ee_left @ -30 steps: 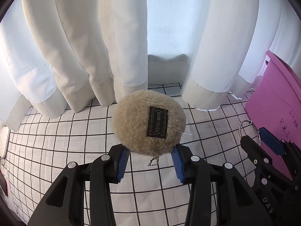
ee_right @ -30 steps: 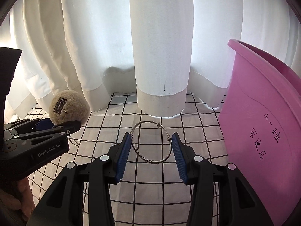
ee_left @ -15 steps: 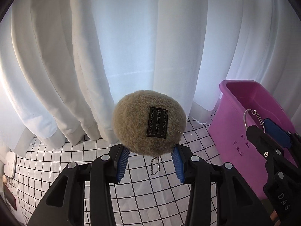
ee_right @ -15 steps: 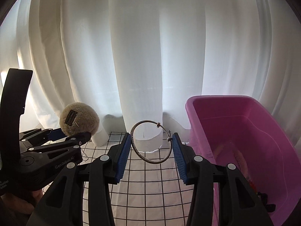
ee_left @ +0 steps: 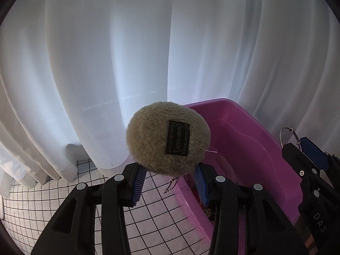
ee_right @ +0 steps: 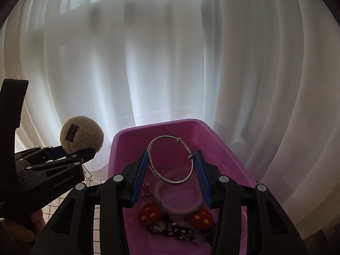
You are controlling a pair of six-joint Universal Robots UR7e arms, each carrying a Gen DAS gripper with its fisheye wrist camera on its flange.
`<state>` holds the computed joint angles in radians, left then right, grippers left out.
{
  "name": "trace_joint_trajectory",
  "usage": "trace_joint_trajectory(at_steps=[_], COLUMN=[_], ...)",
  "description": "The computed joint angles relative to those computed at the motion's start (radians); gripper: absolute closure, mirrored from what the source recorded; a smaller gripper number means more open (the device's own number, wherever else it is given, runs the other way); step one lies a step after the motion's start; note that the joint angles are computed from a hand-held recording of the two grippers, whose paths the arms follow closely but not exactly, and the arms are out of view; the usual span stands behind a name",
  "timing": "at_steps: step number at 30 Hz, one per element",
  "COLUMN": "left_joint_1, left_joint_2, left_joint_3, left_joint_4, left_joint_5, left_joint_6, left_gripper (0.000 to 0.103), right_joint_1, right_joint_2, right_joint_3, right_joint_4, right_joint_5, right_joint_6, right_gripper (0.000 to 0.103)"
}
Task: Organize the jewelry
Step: 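Carry the fluffy ball and bangle into the pink tub and open both tools, then withdraw both tools from the tub back over the table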
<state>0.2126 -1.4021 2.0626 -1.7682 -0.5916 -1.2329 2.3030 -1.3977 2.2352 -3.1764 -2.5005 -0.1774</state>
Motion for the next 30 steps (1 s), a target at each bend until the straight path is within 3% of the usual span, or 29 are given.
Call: trace_joint_trajectory(at_steps=[7,17,19,21,23,29,30], left_joint_1=[0.042,0.080,0.086,0.087,0.089,0.084,0.080], left_joint_2=[0.150,0.212,0.218,0.224,0.230,0.217,0.222], left_joint_3=[-0.065,-0.102,-0.108,-0.115,-0.123,-0.114,-0.124], left_joint_4=[-0.073,-0.043,-0.032,-0.015,0.011,0.007,0.043], left_joint_5=[-0.039,-0.090,-0.100,-0.108,-0.114,-0.124,-0.119], left_joint_6=[0.037,-0.021,-0.034,-0.045,-0.059,-0.074,-0.097], left_gripper=[0.062,0.059,0.054,0.049,0.045,0.034,0.029], right_joint_1=[-0.094,-0.170,-0.173,-0.157,-0.149,-0.169,-0.171], right_joint_2=[-0.075,-0.109,-0.105,-0.103,-0.095,-0.104,-0.107], right_joint_3=[0.013,0.013,0.009,0.008,0.010,0.006,0.006], right_joint_4=[0.090,0.186,0.193,0.203,0.172,0.178,0.179], right_joint_5=[0.033,0.107,0.104,0.076,0.059,0.080,0.082], right_joint_6=[0.001,-0.002,-0.004,-0.004,-0.028,-0.027,-0.026], right_gripper=[0.060,0.059,0.059,0.043,0.035,0.035,0.035])
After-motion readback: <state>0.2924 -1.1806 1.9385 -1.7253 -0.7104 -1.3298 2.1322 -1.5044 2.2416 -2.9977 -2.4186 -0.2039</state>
